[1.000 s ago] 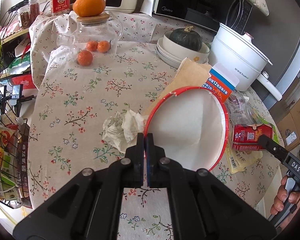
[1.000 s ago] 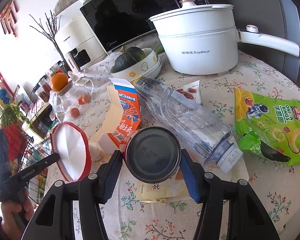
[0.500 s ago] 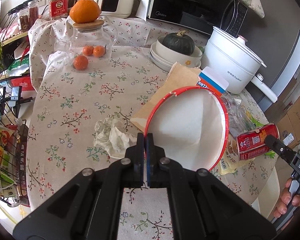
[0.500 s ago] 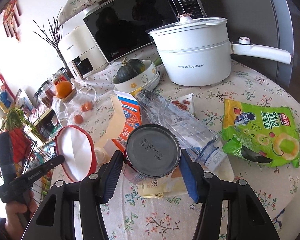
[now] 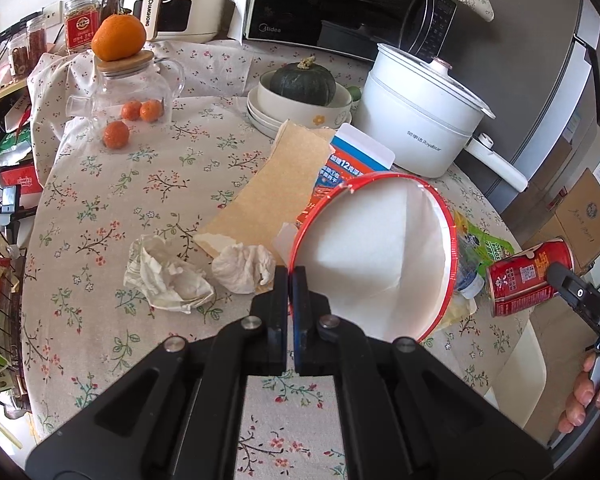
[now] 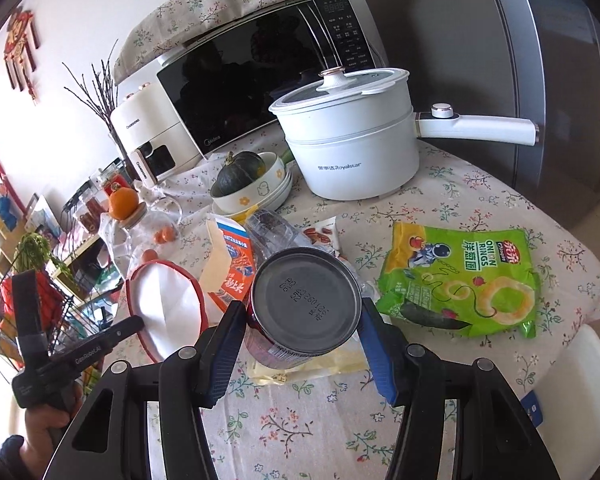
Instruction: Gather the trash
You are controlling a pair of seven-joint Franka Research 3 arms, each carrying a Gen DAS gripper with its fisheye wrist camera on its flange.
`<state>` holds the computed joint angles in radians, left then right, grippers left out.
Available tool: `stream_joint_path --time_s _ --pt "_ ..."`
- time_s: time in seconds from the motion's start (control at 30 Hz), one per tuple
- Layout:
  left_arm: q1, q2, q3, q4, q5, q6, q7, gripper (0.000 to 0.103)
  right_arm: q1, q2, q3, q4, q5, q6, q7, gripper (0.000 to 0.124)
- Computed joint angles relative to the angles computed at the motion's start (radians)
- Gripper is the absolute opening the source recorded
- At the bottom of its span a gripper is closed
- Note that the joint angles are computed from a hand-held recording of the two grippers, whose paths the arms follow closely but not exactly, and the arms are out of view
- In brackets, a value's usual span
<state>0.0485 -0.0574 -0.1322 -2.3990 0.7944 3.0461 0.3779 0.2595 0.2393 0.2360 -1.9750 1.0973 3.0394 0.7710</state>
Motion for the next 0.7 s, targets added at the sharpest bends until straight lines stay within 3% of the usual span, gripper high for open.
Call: stream_joint_path --time_s 0.7 --pt "-0.125 0.073 -0.027 0.092 -0.019 0.002 0.001 0.002 -0.005 -0.193 -0.124 -0.198 0.031 0.013 -0.016 0.058"
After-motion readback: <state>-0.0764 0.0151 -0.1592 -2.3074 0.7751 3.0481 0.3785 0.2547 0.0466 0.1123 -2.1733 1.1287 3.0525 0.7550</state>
